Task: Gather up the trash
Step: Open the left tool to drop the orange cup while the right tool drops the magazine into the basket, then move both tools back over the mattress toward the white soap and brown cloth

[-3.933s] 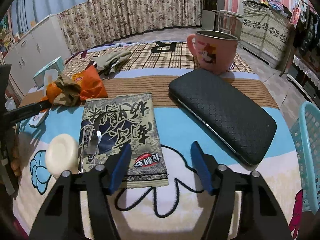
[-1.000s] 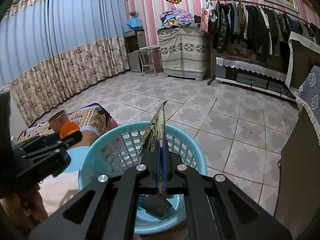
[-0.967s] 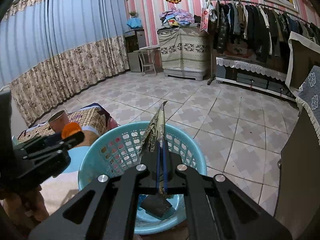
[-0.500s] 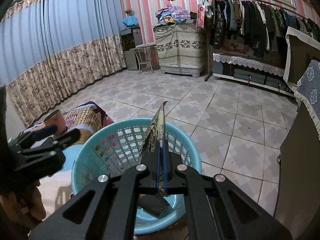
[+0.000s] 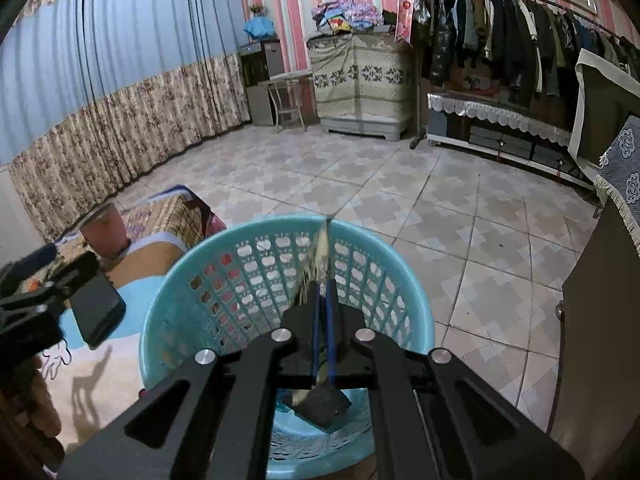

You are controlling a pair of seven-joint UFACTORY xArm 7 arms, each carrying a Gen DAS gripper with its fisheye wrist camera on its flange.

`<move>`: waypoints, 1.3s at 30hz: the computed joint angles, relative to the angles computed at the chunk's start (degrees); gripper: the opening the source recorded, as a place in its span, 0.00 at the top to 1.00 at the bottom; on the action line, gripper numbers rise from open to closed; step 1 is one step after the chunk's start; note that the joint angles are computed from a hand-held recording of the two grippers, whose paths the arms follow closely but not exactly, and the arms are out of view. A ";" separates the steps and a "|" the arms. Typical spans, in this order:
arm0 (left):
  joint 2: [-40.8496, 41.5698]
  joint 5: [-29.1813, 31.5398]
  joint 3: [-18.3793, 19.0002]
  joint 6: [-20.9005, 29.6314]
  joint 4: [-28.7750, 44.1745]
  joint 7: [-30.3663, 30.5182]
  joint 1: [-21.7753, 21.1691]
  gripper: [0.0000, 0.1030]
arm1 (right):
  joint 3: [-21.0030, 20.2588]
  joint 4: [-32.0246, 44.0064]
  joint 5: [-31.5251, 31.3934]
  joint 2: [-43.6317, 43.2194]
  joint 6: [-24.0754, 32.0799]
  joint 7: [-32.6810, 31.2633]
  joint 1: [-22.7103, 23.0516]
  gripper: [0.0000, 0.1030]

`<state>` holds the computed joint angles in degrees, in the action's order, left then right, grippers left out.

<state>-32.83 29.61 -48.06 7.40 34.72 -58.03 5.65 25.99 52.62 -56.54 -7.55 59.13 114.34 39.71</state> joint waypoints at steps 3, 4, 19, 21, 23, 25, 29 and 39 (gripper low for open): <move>-1.13 -0.68 2.80 0.06 -1.71 0.63 -1.90 0.05 | -0.20 0.12 0.93 0.75 -0.27 1.13 0.07 0.52; -1.57 -0.93 3.59 -0.04 -2.39 0.77 -2.47 0.05 | 0.14 0.36 0.50 1.16 0.78 1.85 0.30 0.34; -19.52 -6.82 19.89 7.33 -17.44 8.90 -14.59 0.05 | -1.36 12.65 -3.58 12.44 10.98 2.67 8.60 0.14; -22.56 -7.50 22.33 9.05 -19.72 11.24 -15.64 0.05 | -2.41 15.44 -4.81 14.85 11.49 2.67 10.55 0.14; -26.14 -8.18 25.36 11.45 -22.31 14.27 -16.64 0.05 | -3.51 19.10 -6.27 18.09 12.13 2.89 12.72 0.13; -29.99 -9.09 28.18 13.76 -25.09 17.12 -17.10 0.05 | -4.74 23.19 -7.76 21.66 12.14 3.09 14.88 0.13; -35.58 -11.75 33.44 17.80 -29.31 22.51 -16.93 0.05 | -7.35 30.45 -9.30 27.58 10.56 1.27 18.44 0.13; -43.90 -18.54 40.67 25.00 -35.43 31.93 -13.81 0.05 | -13.34 48.73 -7.97 41.15 7.16 -8.15 26.16 0.13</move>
